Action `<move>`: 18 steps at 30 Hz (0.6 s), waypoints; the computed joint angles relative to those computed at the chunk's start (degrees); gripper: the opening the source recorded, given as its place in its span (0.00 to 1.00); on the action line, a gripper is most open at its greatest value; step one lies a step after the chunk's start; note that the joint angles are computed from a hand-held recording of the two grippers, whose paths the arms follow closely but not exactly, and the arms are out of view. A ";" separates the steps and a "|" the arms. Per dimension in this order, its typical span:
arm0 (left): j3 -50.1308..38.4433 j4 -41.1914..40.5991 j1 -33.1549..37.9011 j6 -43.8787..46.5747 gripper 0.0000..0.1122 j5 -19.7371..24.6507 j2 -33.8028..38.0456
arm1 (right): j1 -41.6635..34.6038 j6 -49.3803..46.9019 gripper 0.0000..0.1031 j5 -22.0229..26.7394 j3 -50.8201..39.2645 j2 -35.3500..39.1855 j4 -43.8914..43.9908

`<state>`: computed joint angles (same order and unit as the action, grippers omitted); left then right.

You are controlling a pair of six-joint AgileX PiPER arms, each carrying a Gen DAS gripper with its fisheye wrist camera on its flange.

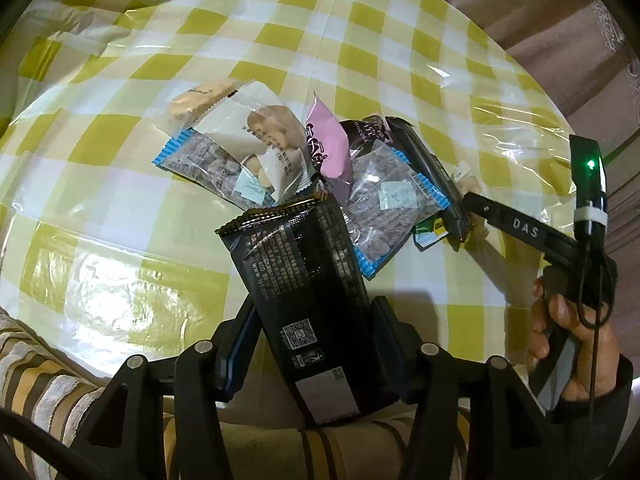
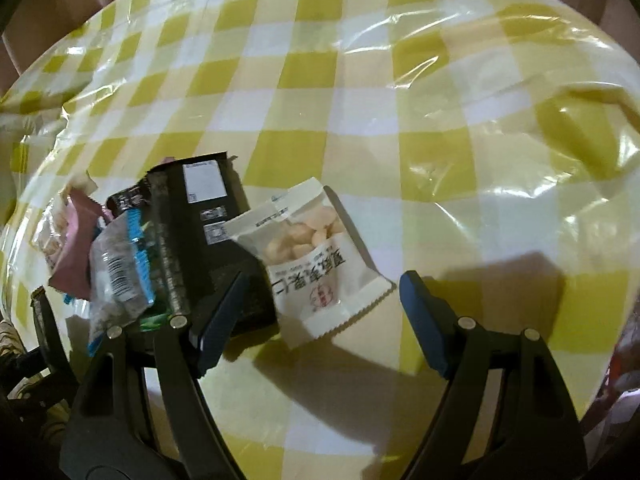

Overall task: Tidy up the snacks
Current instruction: 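Grasp the white cookie bag with the right tool while the left tool holds the black bag, then carry the black bag and white cookie bag over to the white box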

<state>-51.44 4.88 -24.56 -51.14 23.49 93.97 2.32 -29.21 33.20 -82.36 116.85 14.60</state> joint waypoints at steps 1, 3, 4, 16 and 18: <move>0.14 0.56 -0.15 -0.54 0.50 -0.02 -0.19 | -0.23 -0.17 0.77 0.11 -0.97 0.73 0.27; 0.38 1.51 -0.40 -1.43 0.50 -0.08 -0.42 | -0.52 -0.78 0.76 0.78 -2.47 1.82 0.98; 0.31 1.76 -0.45 -1.63 0.50 -0.09 -0.34 | -0.71 -1.35 0.76 1.09 -3.16 2.49 1.67; 0.17 7.41 -1.63 -6.88 0.48 -0.43 -0.87 | -1.26 -1.52 0.48 -1.14 -3.04 3.30 2.22; 0.08 8.91 -2.03 -8.38 0.48 -0.28 -1.05 | -1.58 -1.00 0.47 -2.52 -1.39 2.10 2.31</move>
